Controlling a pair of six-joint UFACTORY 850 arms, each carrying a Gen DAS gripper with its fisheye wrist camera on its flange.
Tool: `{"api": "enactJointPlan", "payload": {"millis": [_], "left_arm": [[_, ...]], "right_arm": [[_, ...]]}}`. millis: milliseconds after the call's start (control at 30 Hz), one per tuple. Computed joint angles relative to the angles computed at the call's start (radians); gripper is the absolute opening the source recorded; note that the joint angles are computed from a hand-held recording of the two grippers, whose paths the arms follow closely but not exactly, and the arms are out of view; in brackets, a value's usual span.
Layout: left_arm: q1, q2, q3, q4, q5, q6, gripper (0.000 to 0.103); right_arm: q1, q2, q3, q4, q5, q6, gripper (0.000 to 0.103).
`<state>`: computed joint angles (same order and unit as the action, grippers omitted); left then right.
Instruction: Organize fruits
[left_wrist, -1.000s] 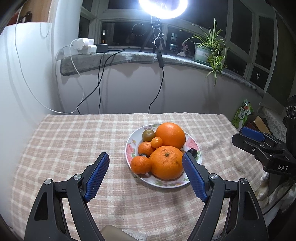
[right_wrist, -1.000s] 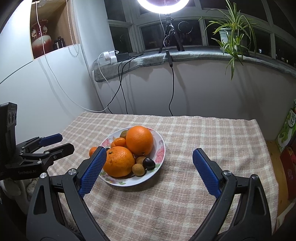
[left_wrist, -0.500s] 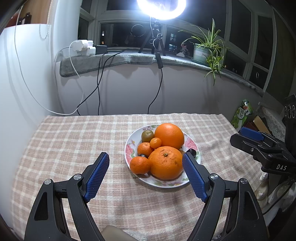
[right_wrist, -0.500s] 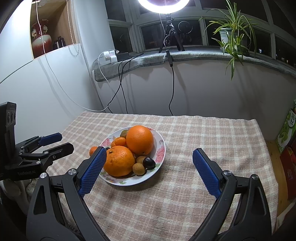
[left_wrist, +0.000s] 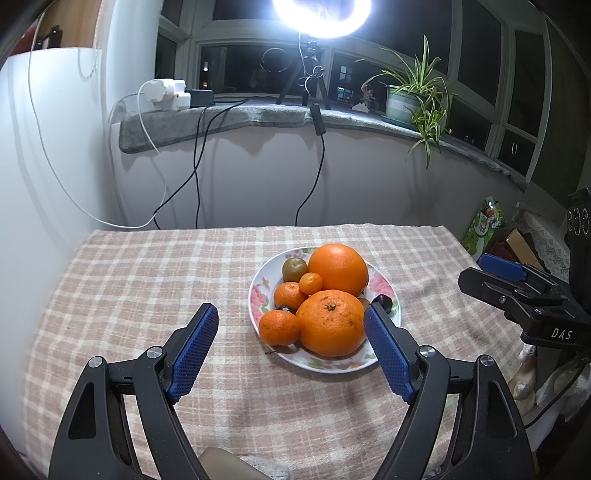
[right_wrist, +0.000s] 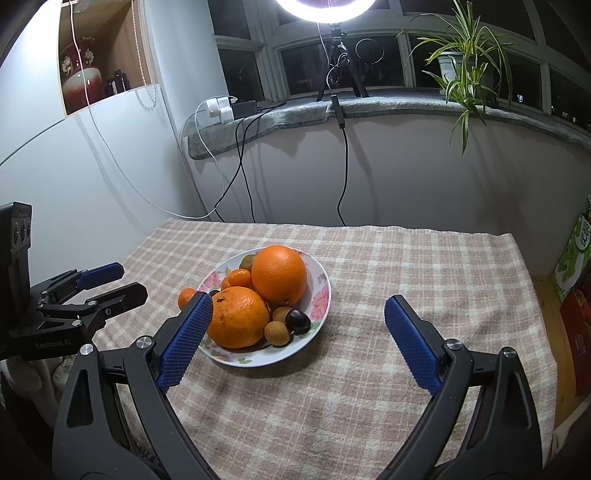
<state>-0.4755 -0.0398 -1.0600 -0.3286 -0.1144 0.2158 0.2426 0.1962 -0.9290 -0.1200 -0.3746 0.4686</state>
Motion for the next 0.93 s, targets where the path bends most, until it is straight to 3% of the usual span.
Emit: {"api": "enactJointPlan", "payload": {"millis": [400,933], "left_arm": [[-0.003,0.003,0.002,0.031,0.006,-0.031,0.081],[-0.003,0.006,0.009,-0.055,0.018,0.055,0.081]], "right_arm": [[0.0,-0.002,0.001,0.008,-0.001,-0.006,0.096],[-0.002,-0.006,0.001,0.007,-0.008,-0.003,0.096]]}}
